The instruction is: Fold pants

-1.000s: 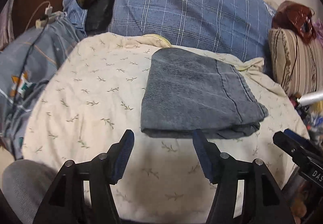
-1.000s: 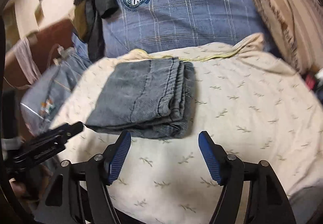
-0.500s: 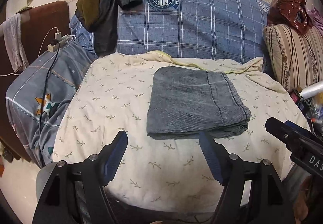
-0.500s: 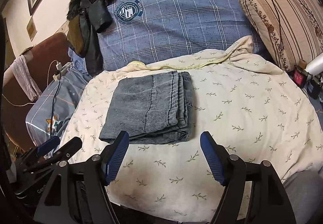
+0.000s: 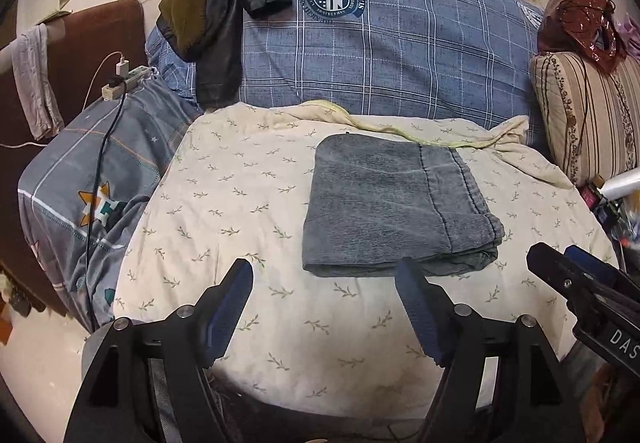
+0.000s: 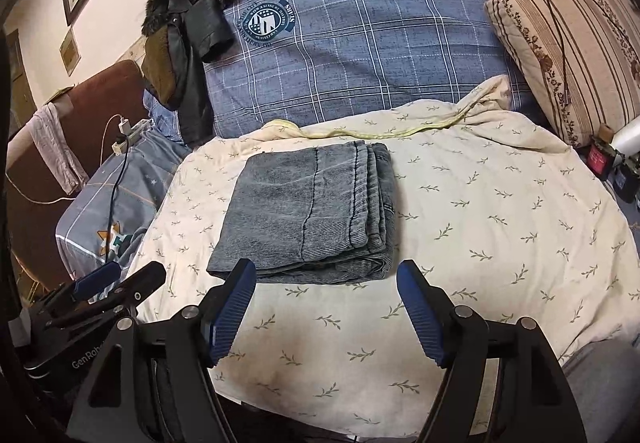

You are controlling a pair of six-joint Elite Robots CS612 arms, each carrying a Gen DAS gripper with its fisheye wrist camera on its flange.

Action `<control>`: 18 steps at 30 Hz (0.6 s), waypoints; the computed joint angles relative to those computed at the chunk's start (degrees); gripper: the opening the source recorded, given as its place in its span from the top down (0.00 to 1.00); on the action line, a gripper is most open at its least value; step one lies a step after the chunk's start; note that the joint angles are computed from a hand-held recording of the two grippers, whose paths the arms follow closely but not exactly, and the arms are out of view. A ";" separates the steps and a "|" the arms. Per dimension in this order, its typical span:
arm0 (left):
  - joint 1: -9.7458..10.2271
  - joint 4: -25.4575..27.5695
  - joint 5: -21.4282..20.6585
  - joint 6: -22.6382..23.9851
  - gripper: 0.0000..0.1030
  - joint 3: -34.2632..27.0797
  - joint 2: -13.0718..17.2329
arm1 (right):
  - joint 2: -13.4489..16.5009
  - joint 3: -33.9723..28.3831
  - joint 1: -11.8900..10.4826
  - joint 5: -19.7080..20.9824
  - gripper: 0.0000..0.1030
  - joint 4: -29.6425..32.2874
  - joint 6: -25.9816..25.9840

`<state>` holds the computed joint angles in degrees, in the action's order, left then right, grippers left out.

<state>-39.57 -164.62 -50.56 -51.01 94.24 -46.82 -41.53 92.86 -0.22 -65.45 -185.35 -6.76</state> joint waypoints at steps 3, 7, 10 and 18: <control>-0.07 0.20 0.44 0.32 0.29 -0.15 0.09 | -0.04 0.12 0.04 0.18 0.28 -0.10 -0.05; -0.15 -0.01 0.76 0.27 0.29 -0.02 0.07 | -0.07 0.18 0.09 0.12 0.28 -0.22 0.02; -0.14 -0.21 0.74 0.45 0.29 0.03 0.10 | -0.06 0.14 0.10 0.06 0.28 -0.15 -0.04; -0.27 0.02 0.98 0.96 0.29 -0.19 0.32 | -0.02 -0.15 0.30 -0.72 0.28 0.15 -0.46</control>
